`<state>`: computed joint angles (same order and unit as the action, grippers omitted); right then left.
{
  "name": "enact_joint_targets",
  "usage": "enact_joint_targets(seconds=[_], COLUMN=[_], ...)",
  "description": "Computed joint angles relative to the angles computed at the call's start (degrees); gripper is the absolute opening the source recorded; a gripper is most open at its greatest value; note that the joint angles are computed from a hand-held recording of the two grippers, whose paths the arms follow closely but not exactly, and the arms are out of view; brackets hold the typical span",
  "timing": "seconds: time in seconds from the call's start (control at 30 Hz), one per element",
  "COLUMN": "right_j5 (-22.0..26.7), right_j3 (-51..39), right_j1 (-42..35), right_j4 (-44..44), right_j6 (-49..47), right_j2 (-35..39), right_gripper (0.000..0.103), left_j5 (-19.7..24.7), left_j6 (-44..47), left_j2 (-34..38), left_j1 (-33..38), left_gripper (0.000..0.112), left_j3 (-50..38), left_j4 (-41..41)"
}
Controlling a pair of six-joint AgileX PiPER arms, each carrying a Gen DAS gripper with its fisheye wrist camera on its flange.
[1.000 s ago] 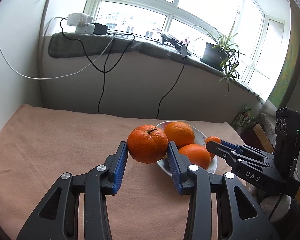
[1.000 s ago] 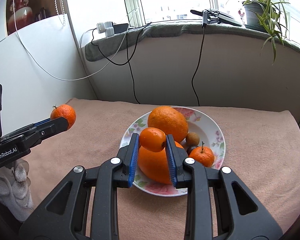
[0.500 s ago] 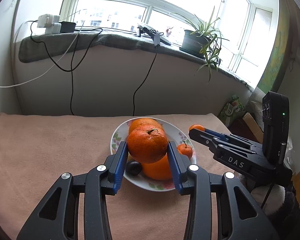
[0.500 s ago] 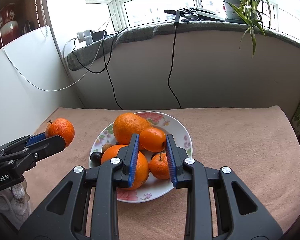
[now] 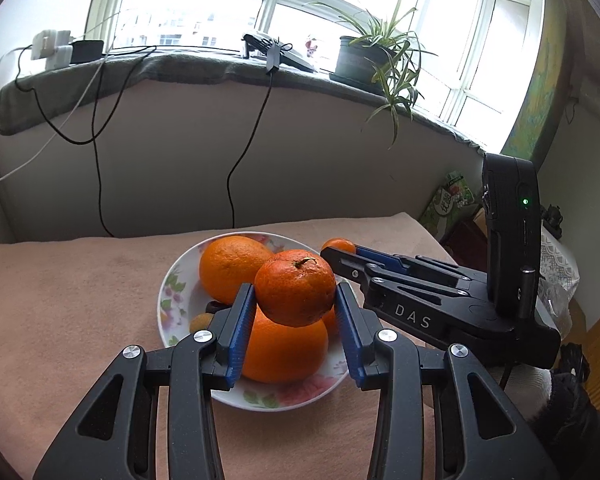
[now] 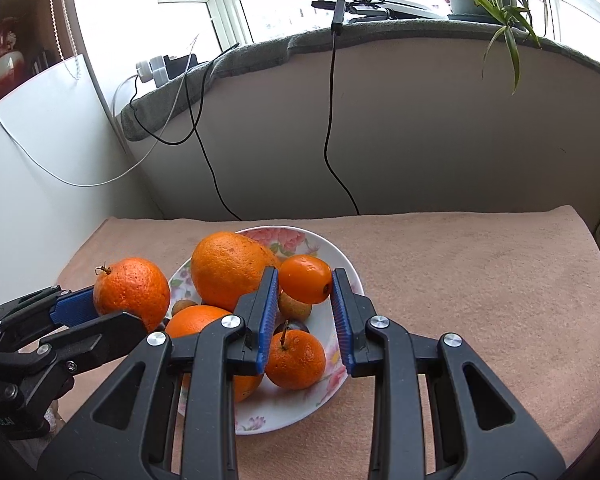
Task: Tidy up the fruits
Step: 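Carry the tangerine with the right tool while the left tool carries its tangerine over the plate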
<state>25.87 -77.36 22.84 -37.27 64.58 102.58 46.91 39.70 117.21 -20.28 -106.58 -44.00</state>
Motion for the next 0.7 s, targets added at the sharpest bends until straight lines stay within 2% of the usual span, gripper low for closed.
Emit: enact_joint_targets(seconds=[0.43, 0.7], right_j5=[-2.0, -2.1], right_j3=[-2.1, -2.5], right_j1=[-2.5, -2.7], right_j4=[9.4, 10.3], right_j6=[-9.8, -10.8], right_j2=[2.3, 3.0], right_gripper=[0.028, 0.028], left_j5=[0.5, 0.1], left_j6=[-2.4, -3.1], left_j2=[2.2, 2.4], left_j1=[-1.5, -1.5], left_gripper=[0.039, 0.039], left_j3=[-3.2, -3.3], left_j4=[2.7, 3.6])
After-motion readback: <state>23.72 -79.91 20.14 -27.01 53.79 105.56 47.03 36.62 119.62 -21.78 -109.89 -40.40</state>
